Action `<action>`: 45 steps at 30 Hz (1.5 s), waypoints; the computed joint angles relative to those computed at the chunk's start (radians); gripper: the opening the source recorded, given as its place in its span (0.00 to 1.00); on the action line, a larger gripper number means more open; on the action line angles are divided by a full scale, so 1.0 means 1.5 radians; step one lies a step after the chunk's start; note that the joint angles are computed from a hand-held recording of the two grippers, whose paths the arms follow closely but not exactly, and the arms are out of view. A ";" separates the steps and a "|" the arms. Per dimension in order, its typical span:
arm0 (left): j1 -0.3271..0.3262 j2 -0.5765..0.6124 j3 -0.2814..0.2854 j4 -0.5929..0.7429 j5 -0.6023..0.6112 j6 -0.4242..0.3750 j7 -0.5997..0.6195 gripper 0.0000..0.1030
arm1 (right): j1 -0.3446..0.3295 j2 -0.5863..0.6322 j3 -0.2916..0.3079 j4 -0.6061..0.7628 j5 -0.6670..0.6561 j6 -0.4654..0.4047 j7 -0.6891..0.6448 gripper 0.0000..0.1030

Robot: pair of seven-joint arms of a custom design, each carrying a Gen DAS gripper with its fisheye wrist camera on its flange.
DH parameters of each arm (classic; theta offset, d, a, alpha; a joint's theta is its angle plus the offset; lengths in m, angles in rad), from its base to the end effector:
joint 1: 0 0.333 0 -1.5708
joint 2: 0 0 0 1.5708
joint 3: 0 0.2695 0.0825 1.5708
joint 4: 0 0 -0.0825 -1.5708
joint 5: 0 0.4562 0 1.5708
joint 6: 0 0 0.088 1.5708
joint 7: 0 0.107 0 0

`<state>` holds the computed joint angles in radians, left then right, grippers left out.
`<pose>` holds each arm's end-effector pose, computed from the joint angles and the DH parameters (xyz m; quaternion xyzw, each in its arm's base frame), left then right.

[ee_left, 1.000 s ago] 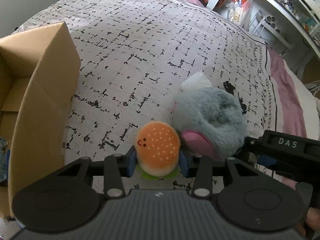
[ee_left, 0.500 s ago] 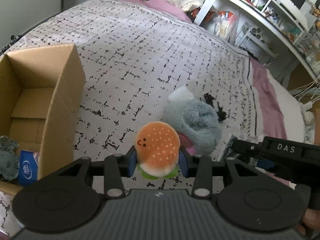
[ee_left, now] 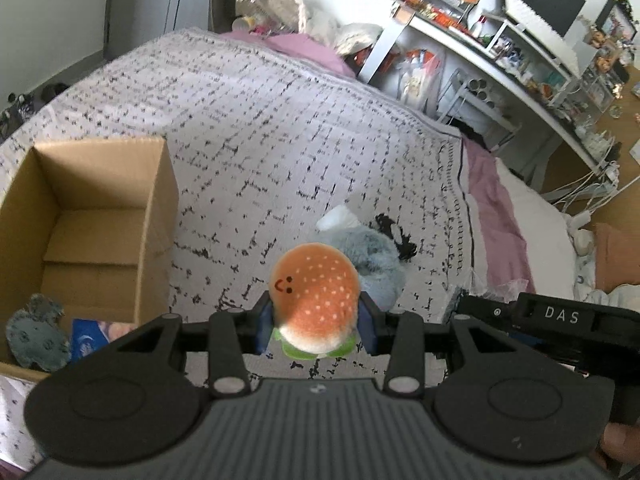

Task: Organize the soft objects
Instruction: 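Carry the burger plush and clear bag over the box and lower them inside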

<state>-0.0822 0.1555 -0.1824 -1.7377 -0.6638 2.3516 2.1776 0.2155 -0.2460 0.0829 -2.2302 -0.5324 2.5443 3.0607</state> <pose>0.6834 -0.1886 0.4680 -0.4778 0.8010 -0.3606 0.0074 0.5676 0.1824 0.4606 -0.3412 0.8768 -0.1820 0.2858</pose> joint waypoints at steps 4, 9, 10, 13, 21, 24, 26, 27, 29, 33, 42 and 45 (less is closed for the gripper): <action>0.008 -0.012 0.004 0.000 -0.011 -0.010 0.017 0.40 | 0.000 -0.004 0.012 0.008 -0.022 -0.005 0.027 0.41; 0.021 -0.018 0.013 0.011 -0.018 -0.047 0.026 0.40 | 0.010 -0.002 0.020 0.028 -0.029 -0.022 0.044 0.41; 0.023 -0.022 0.014 0.011 -0.018 -0.051 0.026 0.40 | 0.013 -0.002 0.020 0.031 -0.027 -0.025 0.042 0.41; 0.029 -0.031 0.020 0.021 -0.014 -0.074 0.020 0.40 | 0.022 -0.001 0.021 0.047 -0.019 -0.039 0.035 0.41; 0.046 -0.041 0.033 0.048 -0.009 -0.106 0.009 0.40 | 0.041 0.022 0.028 0.113 -0.012 -0.084 -0.006 0.41; 0.054 -0.033 0.037 0.067 -0.008 -0.118 0.003 0.40 | 0.046 0.041 0.033 0.149 -0.026 -0.105 -0.008 0.41; 0.059 -0.032 0.039 0.076 -0.006 -0.120 0.005 0.40 | 0.051 0.053 0.033 0.169 -0.028 -0.110 -0.014 0.41; 0.061 -0.032 0.039 0.078 -0.004 -0.120 0.006 0.40 | 0.054 0.062 0.033 0.181 -0.029 -0.113 -0.017 0.41; 0.065 -0.027 0.041 0.089 0.000 -0.127 0.006 0.40 | 0.059 0.072 0.033 0.197 -0.032 -0.116 -0.022 0.41; 0.075 -0.013 0.043 0.113 0.007 -0.145 0.003 0.40 | 0.070 0.097 0.033 0.228 -0.034 -0.121 -0.031 0.41; 0.092 0.019 0.046 0.154 0.027 -0.158 0.000 0.40 | 0.086 0.135 0.029 0.272 -0.036 -0.130 -0.040 0.41; 0.097 0.039 0.046 0.177 0.035 -0.165 -0.010 0.40 | 0.089 0.148 0.025 0.282 -0.021 -0.121 -0.050 0.41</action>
